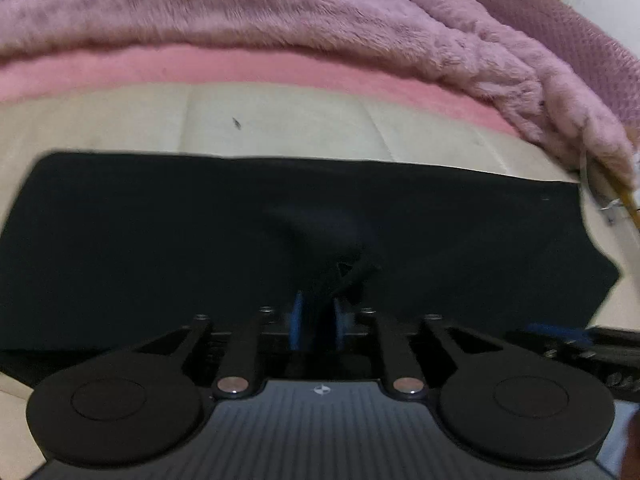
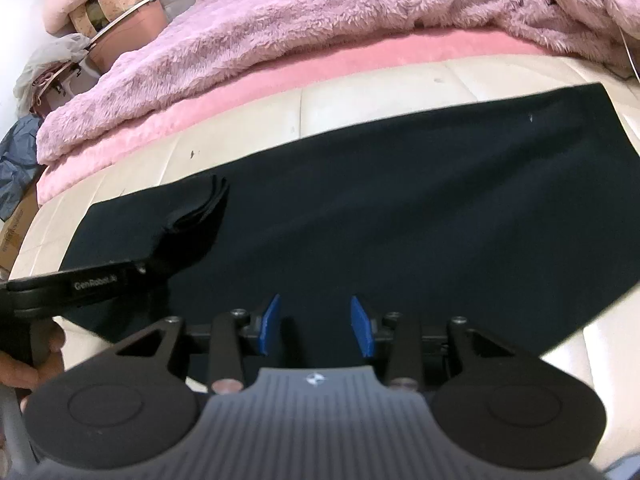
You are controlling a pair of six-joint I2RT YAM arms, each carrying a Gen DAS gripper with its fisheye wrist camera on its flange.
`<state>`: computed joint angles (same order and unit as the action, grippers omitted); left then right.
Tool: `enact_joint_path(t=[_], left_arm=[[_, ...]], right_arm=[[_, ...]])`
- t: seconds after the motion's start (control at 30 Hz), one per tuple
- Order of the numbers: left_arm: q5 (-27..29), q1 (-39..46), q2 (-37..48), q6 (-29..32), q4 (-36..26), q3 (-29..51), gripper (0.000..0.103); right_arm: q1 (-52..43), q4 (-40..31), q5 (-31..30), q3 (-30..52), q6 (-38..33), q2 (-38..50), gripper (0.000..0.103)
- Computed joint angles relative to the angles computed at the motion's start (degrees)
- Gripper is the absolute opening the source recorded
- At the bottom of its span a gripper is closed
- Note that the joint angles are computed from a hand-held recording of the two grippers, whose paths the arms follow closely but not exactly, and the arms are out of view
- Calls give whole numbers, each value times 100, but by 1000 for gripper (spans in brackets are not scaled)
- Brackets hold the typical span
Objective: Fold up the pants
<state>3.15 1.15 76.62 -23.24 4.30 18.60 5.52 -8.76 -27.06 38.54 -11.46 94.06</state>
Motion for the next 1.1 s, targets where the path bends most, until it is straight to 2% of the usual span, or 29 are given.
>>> enact_joint_path(t=[0.1,0.13,0.23,0.33,0.4,0.47,0.5,0.57,0.67,0.83,0.9,1.0,1.03,1.1], left_arm=[[1036,526,-81,212,-91,-7,26],[1464,754,-173,308,-167,-23,31],[1690,1004,-844,584,-499,-172,37],[1341,1152,-1279,1212,-985,-186,37],[1027,1159,-1336,1736,-1136,-163,37],[699,931,-1322,2067,-1155,-164,39],[537,764,-1200,2171,-1069,-133,41],[200,371,-1017,2225,-837,-135,47],[-237,-110,-552,2227,-422,-98,48],[-400,-429,30,1948,2,28,47],[-228,-332,336,1863,29,181,41],[119,-72,487,1800,100,234,25],[265,51,468,1786,59,259,13],[671,393,322,1726,-119,295,9]], right_arm=[[25,31,-39,-130,-4,-62,36],[44,38,-53,-171,10,-95,36],[106,13,-171,-222,62,-200,36],[183,60,-335,-291,48,-334,35],[264,77,-433,-312,-22,-375,30],[439,126,-418,-296,-59,-356,20],[528,144,-366,-268,-54,-321,19],[727,205,-192,-215,45,-258,19],[908,263,-89,-113,194,-165,19],[1026,340,-22,-62,183,-108,19],[989,352,-33,-51,163,-56,19],[960,393,-64,7,140,49,20],[936,410,-103,38,104,91,20],[908,453,-170,84,33,160,20]])
